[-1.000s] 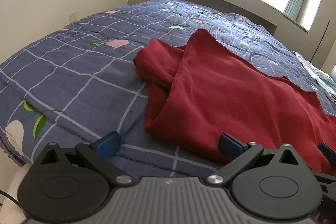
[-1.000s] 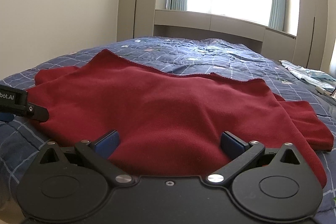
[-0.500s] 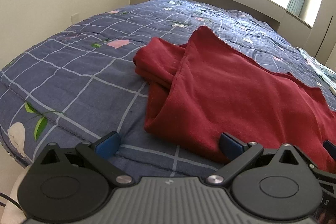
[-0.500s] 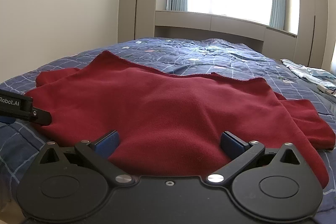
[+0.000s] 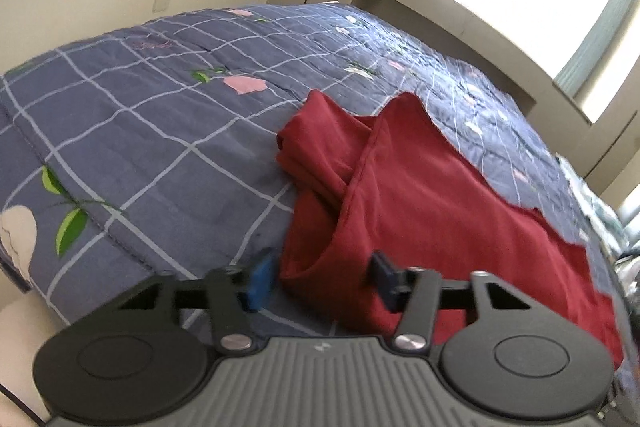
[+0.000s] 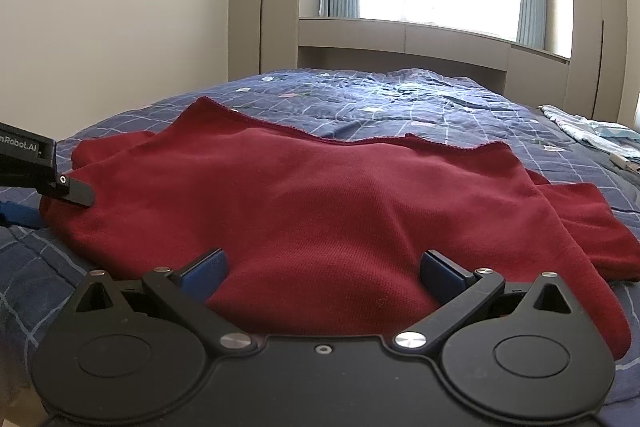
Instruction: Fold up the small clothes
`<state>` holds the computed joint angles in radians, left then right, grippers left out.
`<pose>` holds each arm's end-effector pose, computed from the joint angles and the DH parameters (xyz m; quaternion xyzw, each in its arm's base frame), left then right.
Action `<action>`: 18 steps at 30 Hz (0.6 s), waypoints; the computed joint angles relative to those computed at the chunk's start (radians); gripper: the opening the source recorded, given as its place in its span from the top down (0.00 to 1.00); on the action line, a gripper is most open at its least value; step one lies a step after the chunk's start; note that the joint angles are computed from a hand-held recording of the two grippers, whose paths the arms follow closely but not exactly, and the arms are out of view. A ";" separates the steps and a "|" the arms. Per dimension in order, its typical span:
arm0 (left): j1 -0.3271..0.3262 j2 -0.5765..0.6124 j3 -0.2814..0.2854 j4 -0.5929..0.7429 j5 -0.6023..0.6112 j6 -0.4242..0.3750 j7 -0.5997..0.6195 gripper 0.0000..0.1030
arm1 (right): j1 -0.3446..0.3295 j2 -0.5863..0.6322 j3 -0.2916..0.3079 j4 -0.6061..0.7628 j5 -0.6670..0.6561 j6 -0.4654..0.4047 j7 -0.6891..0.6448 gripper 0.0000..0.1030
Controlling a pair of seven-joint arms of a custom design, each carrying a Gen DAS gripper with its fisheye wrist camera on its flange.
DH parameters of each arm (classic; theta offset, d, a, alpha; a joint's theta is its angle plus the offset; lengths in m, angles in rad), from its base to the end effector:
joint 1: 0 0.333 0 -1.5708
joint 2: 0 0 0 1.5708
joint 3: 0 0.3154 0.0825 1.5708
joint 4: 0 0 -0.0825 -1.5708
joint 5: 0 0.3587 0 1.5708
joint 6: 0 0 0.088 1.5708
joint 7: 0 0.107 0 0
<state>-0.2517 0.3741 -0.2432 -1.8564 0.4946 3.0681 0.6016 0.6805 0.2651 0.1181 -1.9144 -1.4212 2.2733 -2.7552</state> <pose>0.5704 -0.3285 0.4376 -0.6602 0.6260 -0.4023 0.1026 0.4486 0.4190 0.3977 -0.5434 0.6688 -0.3965 0.3167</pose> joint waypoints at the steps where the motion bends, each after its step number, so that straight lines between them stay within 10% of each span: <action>1: -0.006 0.001 0.007 0.000 -0.001 0.006 -0.013 0.50 | -0.001 -0.001 -0.001 -0.002 -0.002 0.004 0.004 0.00; 8: -0.004 0.026 0.002 0.025 -0.027 0.009 -0.041 0.41 | -0.009 -0.013 0.000 -0.018 -0.017 0.027 0.025 0.00; 14: -0.060 0.022 0.058 0.044 0.039 -0.010 -0.129 0.78 | -0.016 -0.022 0.002 -0.031 -0.032 0.041 0.045 0.00; 18: -0.121 0.017 0.124 0.062 0.126 -0.003 -0.183 0.84 | -0.019 -0.025 0.005 -0.035 -0.037 0.047 0.055 0.00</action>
<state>-0.3728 0.3912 -0.1193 -1.7948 0.6203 3.0656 0.4183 0.6618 0.2398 0.1227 -1.9494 -1.4584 2.3200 -2.7005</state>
